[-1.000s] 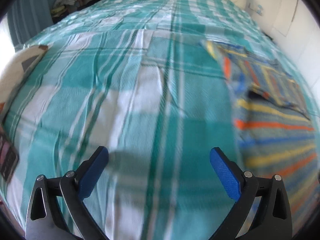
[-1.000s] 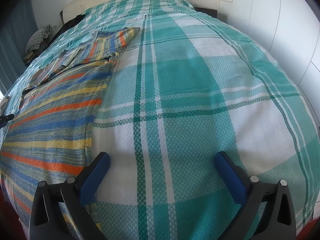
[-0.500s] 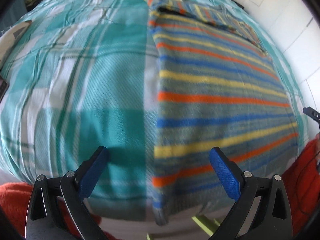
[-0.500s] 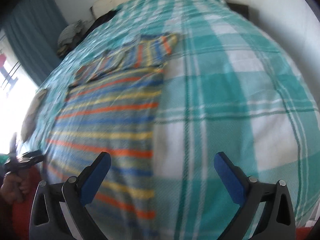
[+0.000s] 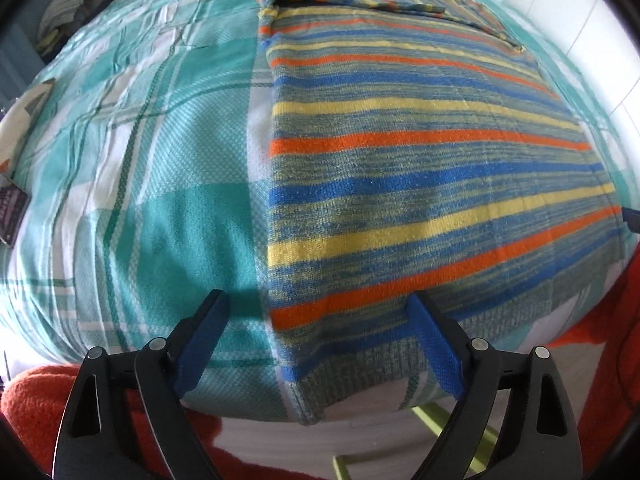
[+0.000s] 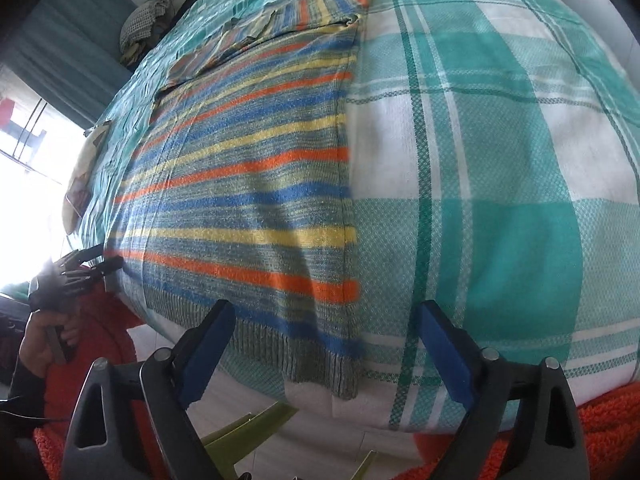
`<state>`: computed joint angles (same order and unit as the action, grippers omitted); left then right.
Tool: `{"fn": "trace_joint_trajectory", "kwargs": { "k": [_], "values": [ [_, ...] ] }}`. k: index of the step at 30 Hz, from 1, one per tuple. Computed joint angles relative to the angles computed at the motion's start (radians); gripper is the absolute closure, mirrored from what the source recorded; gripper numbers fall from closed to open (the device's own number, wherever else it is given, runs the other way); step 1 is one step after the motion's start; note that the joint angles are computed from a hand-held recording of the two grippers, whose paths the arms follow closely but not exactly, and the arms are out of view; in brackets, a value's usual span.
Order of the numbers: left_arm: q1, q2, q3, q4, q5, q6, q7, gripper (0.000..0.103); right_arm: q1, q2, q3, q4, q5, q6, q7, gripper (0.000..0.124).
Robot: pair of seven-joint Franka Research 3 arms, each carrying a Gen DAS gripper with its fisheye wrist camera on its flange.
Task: Fold small clothes
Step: 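Move both grippers to the sweater hem edge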
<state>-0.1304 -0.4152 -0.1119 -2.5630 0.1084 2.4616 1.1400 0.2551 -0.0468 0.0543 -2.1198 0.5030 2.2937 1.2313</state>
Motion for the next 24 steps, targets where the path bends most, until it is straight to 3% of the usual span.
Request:
{"fn": "trace_joint_trajectory", "kwargs": {
  "k": [12,15,19,22,24],
  "values": [
    [0.000,-0.011,-0.007,-0.007,0.025,-0.011,-0.026,0.011,-0.006,-0.001,-0.005,-0.009,0.012,0.018,0.018,0.032],
    [-0.031,-0.005,0.033,-0.008,-0.052,-0.029,0.042,0.011,-0.005,-0.004,-0.006,-0.006,0.022,0.007,0.002,0.032],
    [-0.046,0.001,0.034,-0.004,-0.097,-0.051,0.107,0.013,0.000,-0.011,-0.006,0.002,0.085,-0.017,-0.070,0.033],
    [-0.049,0.002,0.024,0.003,-0.110,-0.069,0.130,0.027,0.006,0.016,0.005,0.023,0.005,-0.047,-0.039,0.038],
    [-0.057,-0.001,0.026,0.005,-0.137,-0.080,0.144,0.053,0.010,0.028,0.011,0.033,-0.044,-0.062,-0.015,0.045]
  ]
}}
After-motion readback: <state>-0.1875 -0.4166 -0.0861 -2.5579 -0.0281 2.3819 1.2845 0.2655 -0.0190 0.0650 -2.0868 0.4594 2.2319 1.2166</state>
